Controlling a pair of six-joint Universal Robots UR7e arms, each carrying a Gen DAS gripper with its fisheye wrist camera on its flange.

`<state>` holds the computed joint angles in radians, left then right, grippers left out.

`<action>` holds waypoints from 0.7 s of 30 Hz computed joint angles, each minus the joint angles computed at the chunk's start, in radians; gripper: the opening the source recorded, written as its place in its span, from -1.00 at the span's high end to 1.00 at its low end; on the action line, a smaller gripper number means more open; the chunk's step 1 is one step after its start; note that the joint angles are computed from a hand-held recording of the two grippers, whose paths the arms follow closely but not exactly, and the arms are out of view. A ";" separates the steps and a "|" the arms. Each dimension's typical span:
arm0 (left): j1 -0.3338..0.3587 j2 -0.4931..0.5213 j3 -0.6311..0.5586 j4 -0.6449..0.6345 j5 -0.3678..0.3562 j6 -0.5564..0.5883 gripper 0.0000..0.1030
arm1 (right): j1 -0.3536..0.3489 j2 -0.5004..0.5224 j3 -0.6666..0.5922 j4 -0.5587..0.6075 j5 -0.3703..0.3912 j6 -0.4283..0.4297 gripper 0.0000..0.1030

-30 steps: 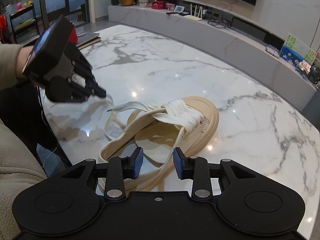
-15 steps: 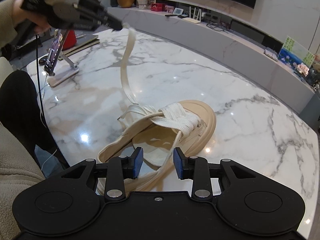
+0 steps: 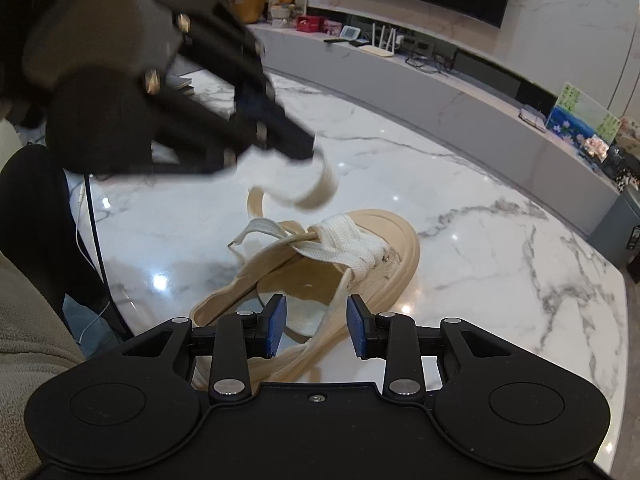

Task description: Lace up shoes with both hands

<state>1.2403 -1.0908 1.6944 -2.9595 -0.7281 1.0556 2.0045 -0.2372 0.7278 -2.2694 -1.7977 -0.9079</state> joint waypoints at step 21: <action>0.009 -0.089 0.071 -0.033 -0.147 -0.260 0.17 | 0.001 0.004 0.007 -0.042 -0.038 0.004 0.31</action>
<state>1.2491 -1.1803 1.7650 -2.9927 -0.8746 0.7954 2.0051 -0.2337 0.7352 -2.3117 -1.8354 -0.9041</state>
